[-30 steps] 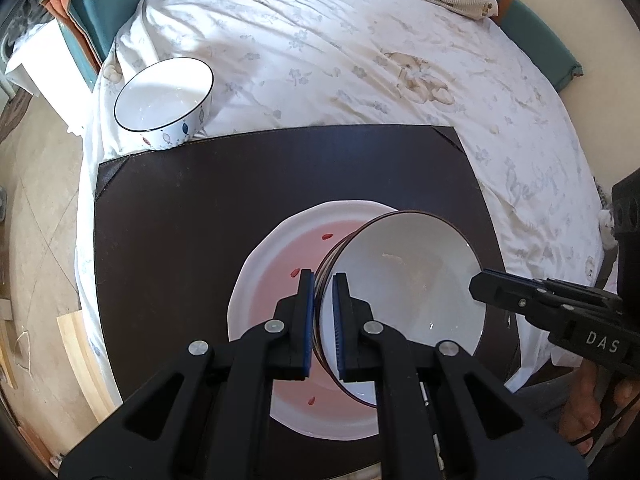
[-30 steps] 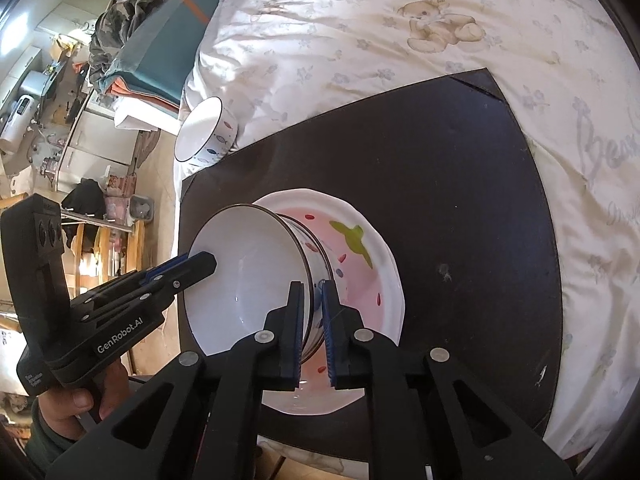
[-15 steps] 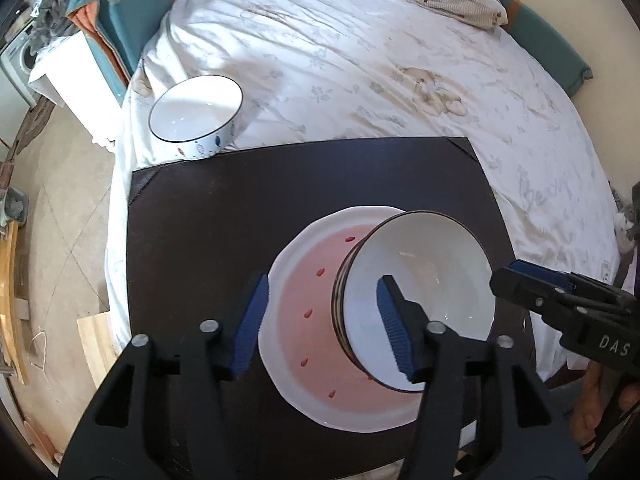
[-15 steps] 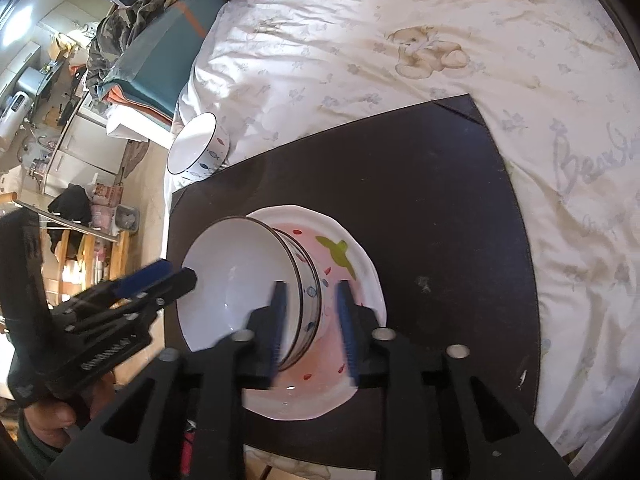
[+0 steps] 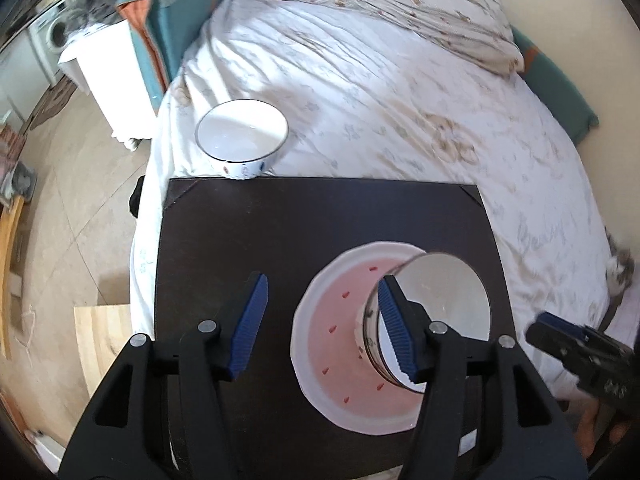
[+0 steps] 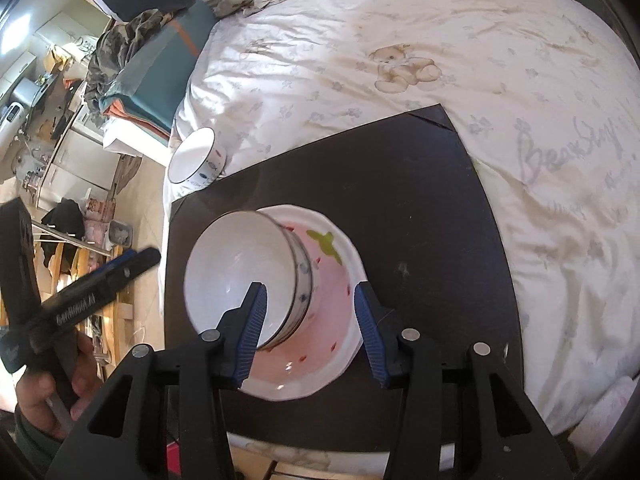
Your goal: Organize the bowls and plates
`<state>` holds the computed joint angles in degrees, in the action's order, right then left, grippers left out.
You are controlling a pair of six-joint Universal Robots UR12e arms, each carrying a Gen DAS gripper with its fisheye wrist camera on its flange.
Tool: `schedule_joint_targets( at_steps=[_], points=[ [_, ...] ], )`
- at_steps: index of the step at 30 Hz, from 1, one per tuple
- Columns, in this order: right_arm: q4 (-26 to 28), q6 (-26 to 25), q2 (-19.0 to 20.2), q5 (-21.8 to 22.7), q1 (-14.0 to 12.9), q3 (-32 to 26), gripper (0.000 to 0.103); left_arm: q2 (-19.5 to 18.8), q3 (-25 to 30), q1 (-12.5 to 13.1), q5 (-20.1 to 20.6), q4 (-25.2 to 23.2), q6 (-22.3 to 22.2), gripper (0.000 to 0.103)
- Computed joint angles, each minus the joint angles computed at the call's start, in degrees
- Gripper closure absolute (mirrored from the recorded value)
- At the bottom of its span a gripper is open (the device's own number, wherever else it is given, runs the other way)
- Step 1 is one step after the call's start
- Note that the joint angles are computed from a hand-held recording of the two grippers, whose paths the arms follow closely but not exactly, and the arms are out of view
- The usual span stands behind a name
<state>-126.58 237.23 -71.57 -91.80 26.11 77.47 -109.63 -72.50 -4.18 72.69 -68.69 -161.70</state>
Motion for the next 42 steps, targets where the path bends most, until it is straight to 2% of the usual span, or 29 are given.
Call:
schedule_joint_targets(
  at_steps=[2,4,7,11,15,19,21,23,27,33,36,42],
  points=[
    [2.2,-1.9,0.3,-1.8,0.6,-1.7,0.055,-0.5,0.6,-0.1,0.8,-0.5,-1.0,0.049],
    [1.7,-1.8,0.1,-2.2,0.6,-1.8,0.054,-1.0,1.2,-0.1,1.2,-0.6,-1.8,0.049],
    [-1.2,-0.5,0.1,-0.6,-0.1,-1.4,0.053,-1.5,2.0,-0.1,2.7,-0.3,-2.8,0.049],
    [-1.1,0.3,1.6,1.1,-0.9,-3.2,0.053,-1.8,2.7,0.5,2.7,0.3,-5.0,0.049],
    [-0.7,-0.9,3.2,2.7,-1.6,-5.3,0.053,-2.5,3.5,0.9,4.5,1.2,-5.1,0.049],
    [0.1,-1.0,5.2,4.5,-2.3,-8.1,0.053,-4.1,5.8,1.6,4.3,0.1,-5.8,0.049],
    [0.4,-0.6,6.3,5.6,-2.7,-9.6,0.053,-5.4,7.3,2.1,3.9,-0.5,-7.4,0.049],
    [1.2,-0.6,7.5,6.9,-3.2,-11.3,0.053,-7.2,9.7,2.9,1.9,-2.9,-9.8,0.049],
    [4.1,-0.7,11.1,9.8,-4.2,-16.2,0.053,-10.3,13.6,3.5,0.9,-4.8,-13.1,0.049],
    [7.4,0.4,18.0,15.3,-5.6,-25.2,0.053,-15.5,19.8,3.5,0.3,-6.9,-15.6,0.049],
    [9.5,0.9,22.1,17.2,-6.1,-30.7,0.053,-18.5,23.1,2.9,2.0,-7.2,-17.1,0.049],
    [16.0,1.6,30.2,18.2,-6.4,-42.1,0.053,-23.5,29.8,1.9,2.1,-10.5,-15.5,0.053]
  ],
)
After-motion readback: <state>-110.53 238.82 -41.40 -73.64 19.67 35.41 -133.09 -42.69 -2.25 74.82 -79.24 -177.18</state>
